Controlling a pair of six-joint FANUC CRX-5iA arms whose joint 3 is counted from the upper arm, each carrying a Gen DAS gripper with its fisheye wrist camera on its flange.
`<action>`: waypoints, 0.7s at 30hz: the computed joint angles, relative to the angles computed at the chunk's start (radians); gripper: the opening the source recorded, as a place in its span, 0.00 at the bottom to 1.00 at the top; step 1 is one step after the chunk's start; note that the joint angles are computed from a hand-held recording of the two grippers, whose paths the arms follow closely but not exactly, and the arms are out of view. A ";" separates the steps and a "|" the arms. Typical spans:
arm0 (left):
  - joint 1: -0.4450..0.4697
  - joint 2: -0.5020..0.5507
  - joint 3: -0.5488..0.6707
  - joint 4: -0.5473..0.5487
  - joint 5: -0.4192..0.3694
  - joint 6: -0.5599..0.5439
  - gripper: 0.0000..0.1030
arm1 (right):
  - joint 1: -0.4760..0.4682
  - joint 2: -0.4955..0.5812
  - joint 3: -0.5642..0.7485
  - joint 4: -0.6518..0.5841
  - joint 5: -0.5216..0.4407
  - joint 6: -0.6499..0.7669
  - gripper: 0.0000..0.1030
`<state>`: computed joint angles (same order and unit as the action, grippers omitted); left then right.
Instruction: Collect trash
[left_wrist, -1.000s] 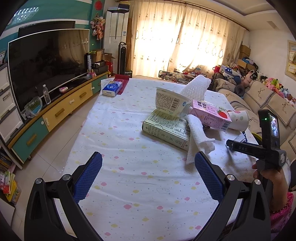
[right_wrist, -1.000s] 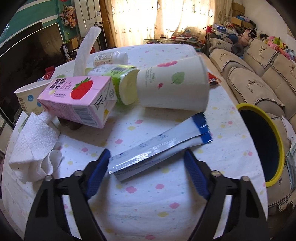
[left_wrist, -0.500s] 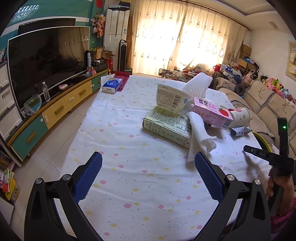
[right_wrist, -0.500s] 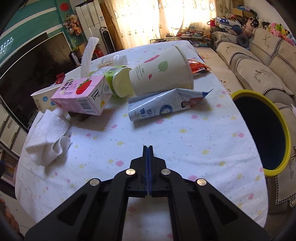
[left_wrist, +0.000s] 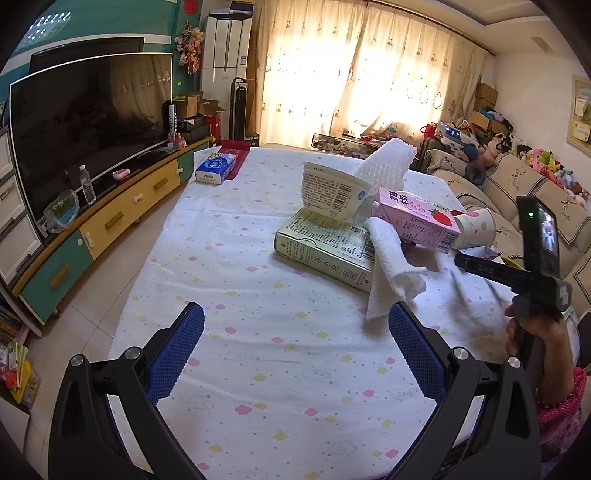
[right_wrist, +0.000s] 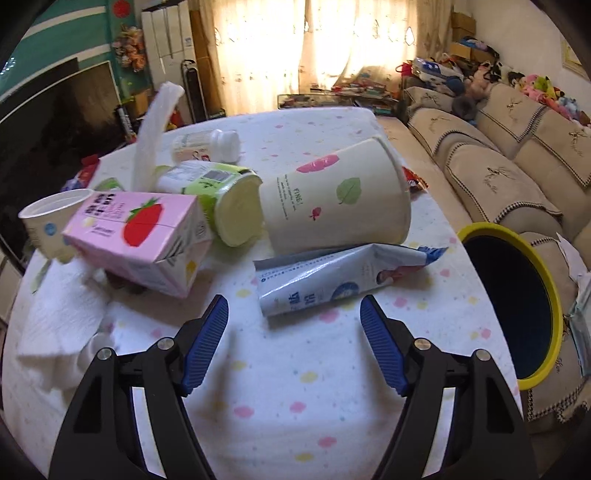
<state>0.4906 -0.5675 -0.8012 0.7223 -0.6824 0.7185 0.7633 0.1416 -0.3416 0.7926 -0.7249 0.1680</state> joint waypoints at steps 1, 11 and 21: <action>0.002 0.004 0.001 -0.001 -0.002 0.000 0.96 | -0.007 0.008 0.007 -0.011 0.005 0.004 0.50; 0.010 0.028 -0.001 0.015 -0.011 -0.013 0.96 | -0.016 -0.137 -0.167 0.065 0.113 -0.103 0.00; -0.008 0.016 -0.005 0.017 -0.005 -0.013 0.96 | -0.018 -0.204 -0.258 0.252 0.119 -0.204 0.49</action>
<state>0.4826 -0.5520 -0.8059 0.7388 -0.6871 0.7051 0.7454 -0.0622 -0.5997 1.0451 -0.6057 -0.0362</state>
